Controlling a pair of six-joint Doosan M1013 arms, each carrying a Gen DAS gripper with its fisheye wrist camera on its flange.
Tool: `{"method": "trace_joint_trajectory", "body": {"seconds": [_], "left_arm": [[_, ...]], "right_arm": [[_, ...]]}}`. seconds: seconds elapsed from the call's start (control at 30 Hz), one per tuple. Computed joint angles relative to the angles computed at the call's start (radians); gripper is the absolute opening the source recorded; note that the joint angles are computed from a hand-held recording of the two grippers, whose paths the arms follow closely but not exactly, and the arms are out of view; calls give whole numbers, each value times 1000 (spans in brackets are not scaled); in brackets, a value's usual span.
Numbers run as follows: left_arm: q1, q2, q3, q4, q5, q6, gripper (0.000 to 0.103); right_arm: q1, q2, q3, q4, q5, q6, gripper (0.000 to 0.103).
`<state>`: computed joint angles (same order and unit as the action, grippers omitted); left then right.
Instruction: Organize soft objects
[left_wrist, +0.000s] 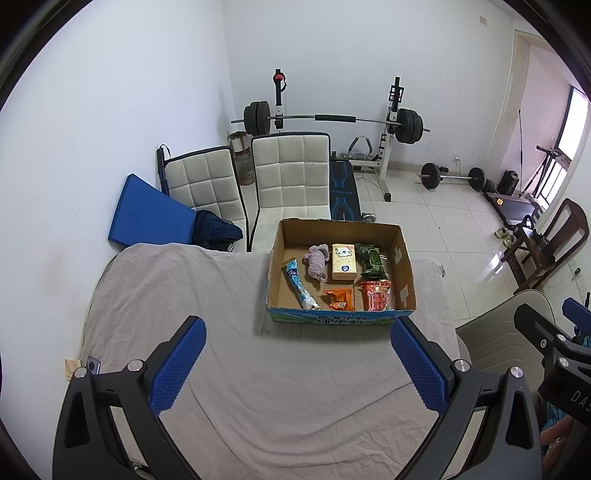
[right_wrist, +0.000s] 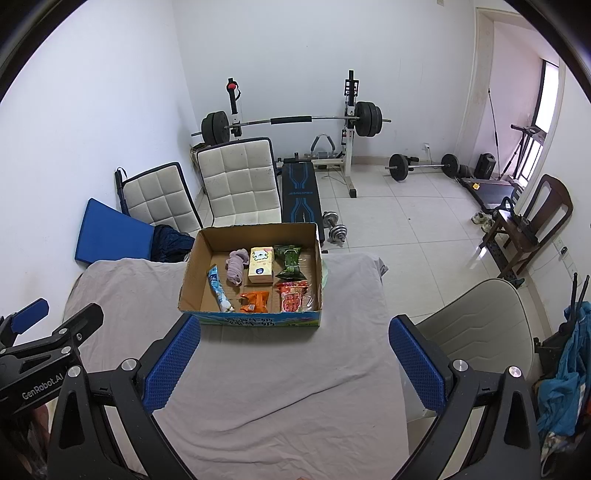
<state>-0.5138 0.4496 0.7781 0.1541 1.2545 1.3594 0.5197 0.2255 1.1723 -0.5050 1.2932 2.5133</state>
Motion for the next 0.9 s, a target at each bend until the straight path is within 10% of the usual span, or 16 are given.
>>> {"method": "trace_joint_trajectory", "body": {"seconds": [0.9], "left_arm": [[-3, -5, 14, 2, -9, -6, 103]], "right_arm": [[-5, 1, 10, -1, -10, 0, 103]]}}
